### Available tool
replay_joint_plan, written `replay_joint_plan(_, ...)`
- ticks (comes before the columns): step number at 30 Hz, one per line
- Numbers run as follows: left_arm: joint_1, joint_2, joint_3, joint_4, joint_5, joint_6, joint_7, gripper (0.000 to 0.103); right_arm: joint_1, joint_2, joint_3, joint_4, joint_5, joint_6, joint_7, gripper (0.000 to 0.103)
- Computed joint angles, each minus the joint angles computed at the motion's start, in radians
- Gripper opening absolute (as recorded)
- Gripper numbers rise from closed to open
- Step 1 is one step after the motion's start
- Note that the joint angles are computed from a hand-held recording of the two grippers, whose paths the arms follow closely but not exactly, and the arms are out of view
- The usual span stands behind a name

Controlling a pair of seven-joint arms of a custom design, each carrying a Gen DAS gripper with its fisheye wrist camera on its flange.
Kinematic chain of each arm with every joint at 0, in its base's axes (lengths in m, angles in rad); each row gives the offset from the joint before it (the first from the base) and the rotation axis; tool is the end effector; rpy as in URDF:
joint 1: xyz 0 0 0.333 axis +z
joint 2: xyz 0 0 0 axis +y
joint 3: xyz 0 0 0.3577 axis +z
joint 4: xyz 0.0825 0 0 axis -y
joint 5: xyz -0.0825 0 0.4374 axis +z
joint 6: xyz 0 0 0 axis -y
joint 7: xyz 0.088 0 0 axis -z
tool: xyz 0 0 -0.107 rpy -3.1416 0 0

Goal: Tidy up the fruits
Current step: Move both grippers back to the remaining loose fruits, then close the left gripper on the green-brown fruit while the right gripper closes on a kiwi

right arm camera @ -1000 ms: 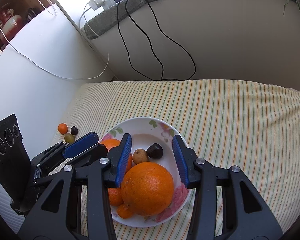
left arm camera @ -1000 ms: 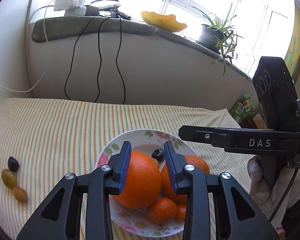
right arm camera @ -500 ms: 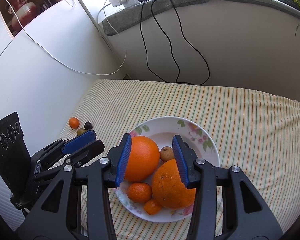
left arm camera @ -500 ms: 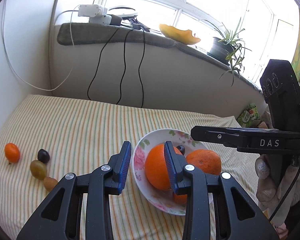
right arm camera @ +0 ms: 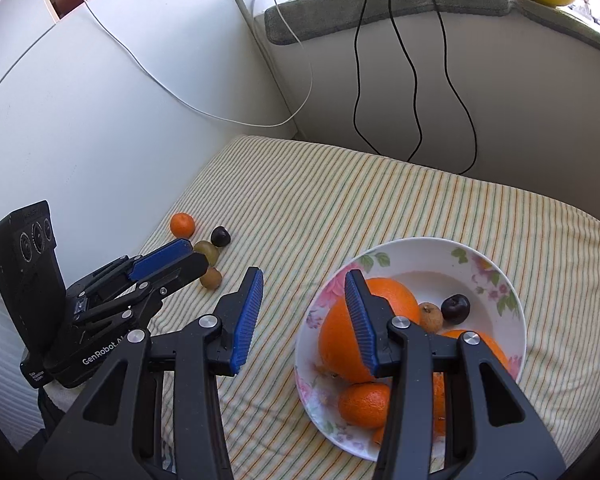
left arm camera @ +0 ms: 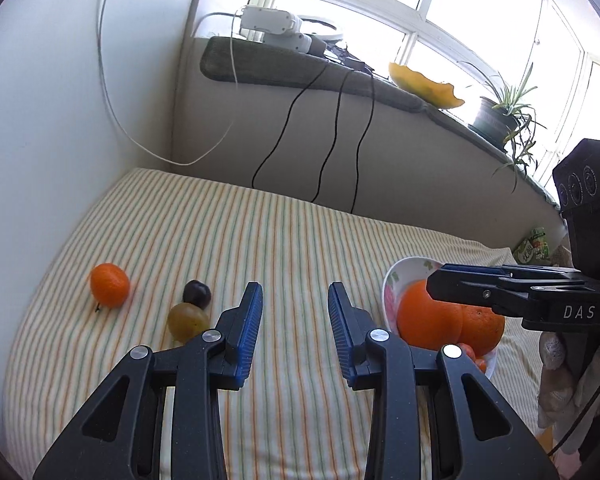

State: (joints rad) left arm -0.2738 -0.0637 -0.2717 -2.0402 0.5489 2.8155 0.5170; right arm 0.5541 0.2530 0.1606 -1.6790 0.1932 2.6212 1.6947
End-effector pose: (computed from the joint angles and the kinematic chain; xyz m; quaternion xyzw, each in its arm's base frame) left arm 0.5234 -0.3522 0.5838 -0.6545 0.6193 -0.3920 0.1857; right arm 0.5722 0.4739 0.5562 -0.7908 0.5029 -0.0352 0.3470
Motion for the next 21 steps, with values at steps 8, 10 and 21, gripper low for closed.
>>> replay_joint_plan(8,0.022,-0.040,0.028,-0.078,-0.107,0.019,0.049,0.032,0.036,0.078,0.021,0.086,0.004,-0.042,-0.033,0.045)
replay_joint_plan(10,0.025,-0.044,0.033,-0.095,-0.141,0.031,0.070,0.032,0.046,0.102,0.023,0.112,0.003,-0.056,-0.041,0.045)
replay_joint_plan(21,0.021,-0.019,0.052,-0.122,-0.329,0.067,0.227,0.032,0.121,0.214,0.002,0.224,-0.065,-0.104,-0.050,0.045)
